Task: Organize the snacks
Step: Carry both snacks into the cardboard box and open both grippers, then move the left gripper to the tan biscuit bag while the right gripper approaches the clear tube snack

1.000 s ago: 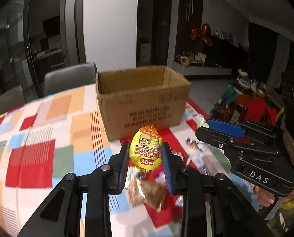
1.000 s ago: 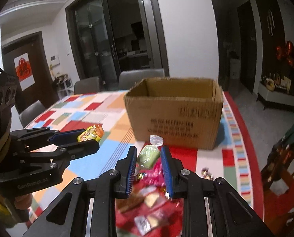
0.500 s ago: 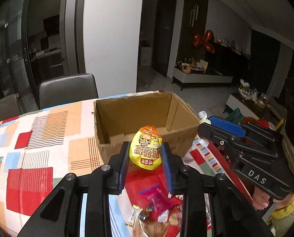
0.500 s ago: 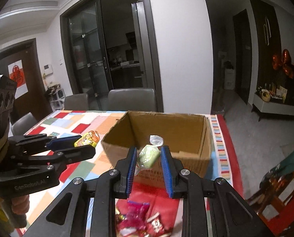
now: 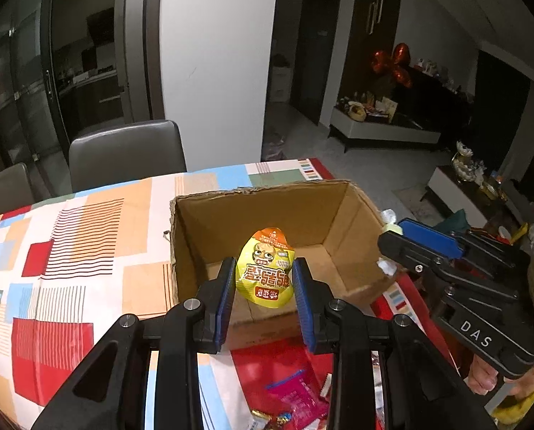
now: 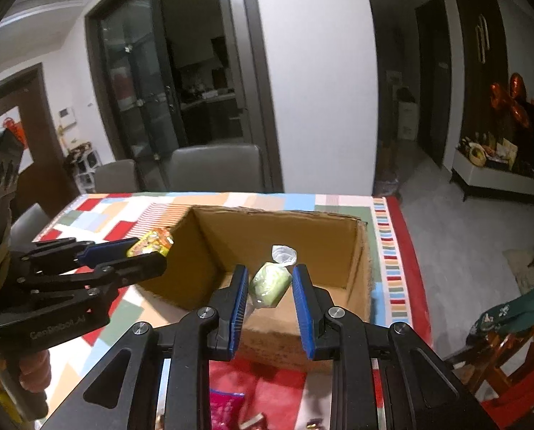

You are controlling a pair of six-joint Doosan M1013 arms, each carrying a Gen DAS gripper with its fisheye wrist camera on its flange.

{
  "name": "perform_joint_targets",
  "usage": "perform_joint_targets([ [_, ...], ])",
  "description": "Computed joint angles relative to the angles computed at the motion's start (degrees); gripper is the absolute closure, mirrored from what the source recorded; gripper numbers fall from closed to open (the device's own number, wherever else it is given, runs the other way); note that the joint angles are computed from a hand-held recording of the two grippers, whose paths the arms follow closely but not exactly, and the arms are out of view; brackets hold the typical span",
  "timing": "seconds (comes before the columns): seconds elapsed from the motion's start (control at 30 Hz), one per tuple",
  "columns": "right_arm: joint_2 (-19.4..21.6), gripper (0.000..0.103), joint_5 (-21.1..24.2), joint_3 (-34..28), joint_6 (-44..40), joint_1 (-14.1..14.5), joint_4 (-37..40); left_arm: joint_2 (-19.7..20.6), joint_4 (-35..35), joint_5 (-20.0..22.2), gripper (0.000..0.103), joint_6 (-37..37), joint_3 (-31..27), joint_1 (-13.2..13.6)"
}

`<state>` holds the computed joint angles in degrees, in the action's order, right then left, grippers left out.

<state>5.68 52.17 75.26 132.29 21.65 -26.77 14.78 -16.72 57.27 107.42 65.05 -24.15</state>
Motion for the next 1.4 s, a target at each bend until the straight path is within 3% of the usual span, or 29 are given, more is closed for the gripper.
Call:
perform_joint_targets([
  [0.07, 0.6, 0.076, 1.0, -0.7, -1.2, -0.4, 0.8, 0.4, 1.3, -0.5, 0.071, -1.1, -0.3, -0.3],
  [0.1, 0.8, 0.076, 1.5, -1.0, -1.3, -0.4, 0.5, 0.4, 2.2, -1.3, 0.064, -1.8, -0.2, -0.5],
  [0.13, 1.0, 0.076, 1.8, -1.1, -1.7, -0.5, 0.5, 0.7, 2.8, -1.3, 0.047, -2.2, -0.7, -0.6],
  [0.17, 1.3, 0.074, 2.3, -1.5, -2.4, -0.7, 0.9, 0.7, 3.1, -1.4, 0.042, -2.4, -0.6, -0.6],
  [0.2, 1.5, 0.062, 3.1, -2.0, -2.6, -0.8, 1.1, 0.4, 3.3, -1.8, 0.04, -2.4, -0.2, -0.6],
  [0.27, 1.3, 0.05, 3.5, -1.7, -0.8, -0.5, -0.1, 0.1, 3.5, -2.1, 0.04, -2.0, 0.2, -0.5],
  [0.4, 0.4, 0.05, 4.0, -0.7, -0.3, -0.1, -0.7, -1.8, 3.7, -3.7, 0.028, -1.4, 2.5, -0.4],
  [0.63, -1.8, 0.039, 4.9, 1.3, 1.7, 2.0, -2.8, -5.7, 6.1, -7.2, 0.027, -3.3, 6.9, -0.5],
  [0.8, -2.9, 0.039, 6.4, 2.1, 1.9, 2.9, -1.3, -9.0, 8.5, -9.9, 0.027, -3.3, 10.8, -0.9],
  [0.97, -4.2, 0.039, 8.1, 3.6, 3.4, 4.9, -1.4, -11.7, 6.3, -10.8, 0.025, -1.6, 14.4, -0.4],
  [1.4, -8.0, 0.039, 9.8, 10.3, 17.6, 12.2, -13.4, -18.5, 4.8, -17.1, 0.02, 1.0, 24.2, -0.1],
])
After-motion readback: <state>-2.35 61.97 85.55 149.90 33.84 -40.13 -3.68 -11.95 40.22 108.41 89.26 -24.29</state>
